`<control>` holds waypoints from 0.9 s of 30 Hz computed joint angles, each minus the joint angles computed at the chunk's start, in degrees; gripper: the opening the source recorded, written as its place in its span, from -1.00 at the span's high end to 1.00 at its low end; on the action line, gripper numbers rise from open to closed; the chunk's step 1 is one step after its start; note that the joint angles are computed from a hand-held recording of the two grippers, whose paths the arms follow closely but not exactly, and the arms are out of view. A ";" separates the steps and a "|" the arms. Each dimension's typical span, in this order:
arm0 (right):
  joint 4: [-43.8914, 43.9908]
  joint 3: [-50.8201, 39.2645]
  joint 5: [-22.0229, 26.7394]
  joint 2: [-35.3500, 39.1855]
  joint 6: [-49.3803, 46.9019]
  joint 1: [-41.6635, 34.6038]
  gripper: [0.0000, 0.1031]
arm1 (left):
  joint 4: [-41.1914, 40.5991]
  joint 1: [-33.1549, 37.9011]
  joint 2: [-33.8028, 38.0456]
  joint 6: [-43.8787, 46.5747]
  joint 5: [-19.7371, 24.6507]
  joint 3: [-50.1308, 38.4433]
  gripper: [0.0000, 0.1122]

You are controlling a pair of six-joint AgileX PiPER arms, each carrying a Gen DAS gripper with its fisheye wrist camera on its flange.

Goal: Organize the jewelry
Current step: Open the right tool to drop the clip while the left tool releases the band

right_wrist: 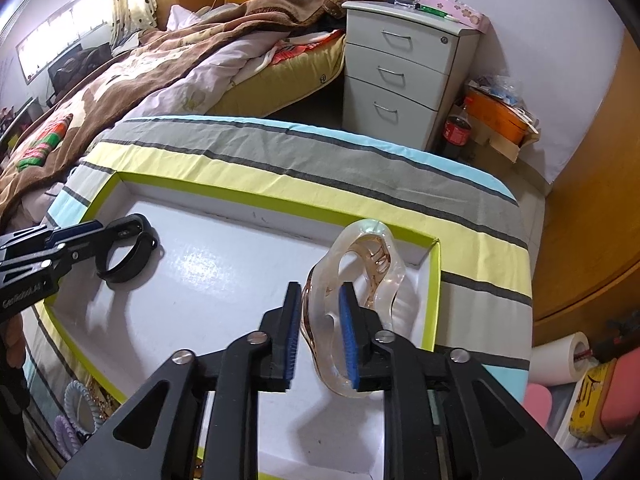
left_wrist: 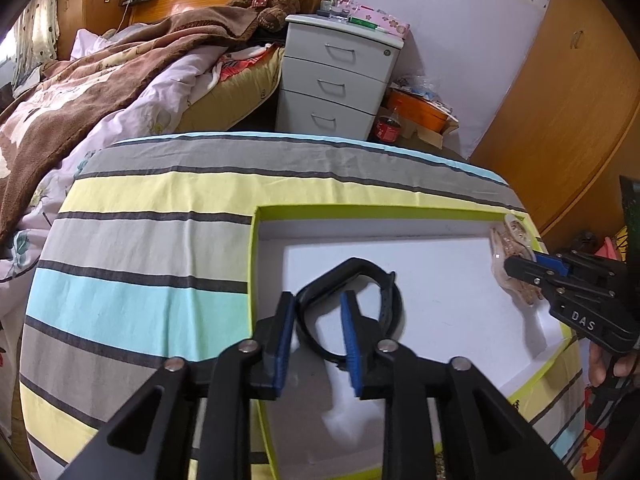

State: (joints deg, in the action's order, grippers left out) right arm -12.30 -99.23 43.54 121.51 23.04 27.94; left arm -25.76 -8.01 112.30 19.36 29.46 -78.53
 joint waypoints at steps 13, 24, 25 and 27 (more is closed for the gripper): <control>-6.34 10.13 -6.09 -8.59 7.11 3.51 0.35 | -2.00 0.10 -6.54 2.01 -1.50 6.57 0.02; -15.68 29.27 -15.31 -21.75 24.67 9.24 0.35 | -10.79 1.92 -17.79 11.92 -3.39 19.52 -0.13; -16.59 30.93 -15.76 -22.73 26.77 10.10 0.35 | -11.03 2.15 -18.78 12.23 -3.45 20.63 -0.13; -18.46 34.12 -17.12 -24.61 30.72 11.83 0.35 | -12.21 2.87 -20.81 13.51 -3.41 22.87 -0.14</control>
